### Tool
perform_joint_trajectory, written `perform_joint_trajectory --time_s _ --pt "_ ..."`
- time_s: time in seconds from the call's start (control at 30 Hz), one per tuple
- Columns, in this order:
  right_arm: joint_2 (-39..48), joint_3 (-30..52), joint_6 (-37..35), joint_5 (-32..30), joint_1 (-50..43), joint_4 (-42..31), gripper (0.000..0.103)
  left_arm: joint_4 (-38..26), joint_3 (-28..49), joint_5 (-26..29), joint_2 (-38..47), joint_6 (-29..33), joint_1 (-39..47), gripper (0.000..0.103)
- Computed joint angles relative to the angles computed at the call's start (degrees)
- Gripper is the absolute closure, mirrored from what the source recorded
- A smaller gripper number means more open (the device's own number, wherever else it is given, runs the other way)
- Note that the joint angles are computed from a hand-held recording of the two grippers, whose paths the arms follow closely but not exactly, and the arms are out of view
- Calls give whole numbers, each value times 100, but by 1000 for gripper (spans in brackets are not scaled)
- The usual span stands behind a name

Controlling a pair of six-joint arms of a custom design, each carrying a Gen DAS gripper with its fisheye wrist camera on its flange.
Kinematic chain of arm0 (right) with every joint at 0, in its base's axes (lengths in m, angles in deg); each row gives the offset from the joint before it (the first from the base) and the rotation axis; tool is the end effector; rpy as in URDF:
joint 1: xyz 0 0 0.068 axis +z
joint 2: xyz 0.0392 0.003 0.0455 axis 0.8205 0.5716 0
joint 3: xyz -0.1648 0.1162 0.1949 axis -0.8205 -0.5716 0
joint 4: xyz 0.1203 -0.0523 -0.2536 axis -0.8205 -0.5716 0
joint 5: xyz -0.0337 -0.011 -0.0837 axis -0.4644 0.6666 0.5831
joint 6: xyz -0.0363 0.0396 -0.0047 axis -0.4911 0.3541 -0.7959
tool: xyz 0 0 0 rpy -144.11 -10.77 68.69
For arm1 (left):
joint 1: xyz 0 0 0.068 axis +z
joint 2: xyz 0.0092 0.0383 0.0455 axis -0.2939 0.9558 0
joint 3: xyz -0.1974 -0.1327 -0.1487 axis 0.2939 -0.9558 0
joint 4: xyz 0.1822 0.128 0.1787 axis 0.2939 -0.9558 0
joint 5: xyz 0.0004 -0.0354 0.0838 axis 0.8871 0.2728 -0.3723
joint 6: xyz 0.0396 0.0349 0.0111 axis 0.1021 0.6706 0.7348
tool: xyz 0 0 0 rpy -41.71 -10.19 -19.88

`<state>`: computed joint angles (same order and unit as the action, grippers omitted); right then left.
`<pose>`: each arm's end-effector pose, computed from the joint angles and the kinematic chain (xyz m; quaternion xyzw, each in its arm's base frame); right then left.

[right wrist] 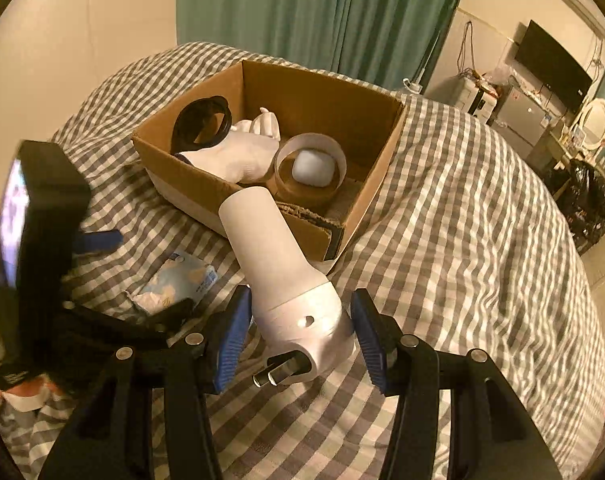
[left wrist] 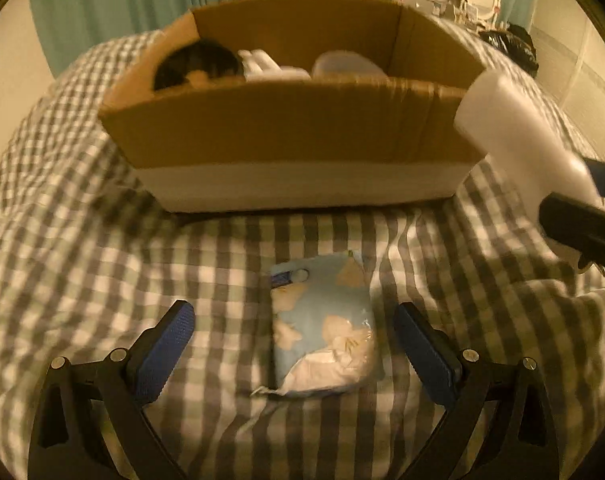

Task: Organize objects
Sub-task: 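Grasp the blue-white tissue pack with the left gripper while right lifts the device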

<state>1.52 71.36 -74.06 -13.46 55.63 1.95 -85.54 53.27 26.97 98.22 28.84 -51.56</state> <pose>0.1767 0.0026 0.2423 -0.1549 0.9379 -0.0307 0.3089 0.1951 -0.1260 0.2404 0.1034 0.9615 -0.0275 0.2531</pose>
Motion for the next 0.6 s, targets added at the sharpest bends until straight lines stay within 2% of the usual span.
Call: perform_joint_trajectory --time_s 0.13,0.2,0.3,0.33,0.6 --pt "47 -131 56 -94 -57 154 53 114 -81 173 214 19 -2 1" --pt "103 -154 78 -177 -118 205 53 175 -136 244 219 20 -7 6" --pt "55 -191 128 -278 -174 201 54 155 -166 397 198 74 -47 34" --pt "33 -192 141 -288 -189 183 54 102 -160 458 194 111 -66 47" --pt "-227 -63 245 -239 -331 -59 54 -692 -64 446 -467 56 -248 48"
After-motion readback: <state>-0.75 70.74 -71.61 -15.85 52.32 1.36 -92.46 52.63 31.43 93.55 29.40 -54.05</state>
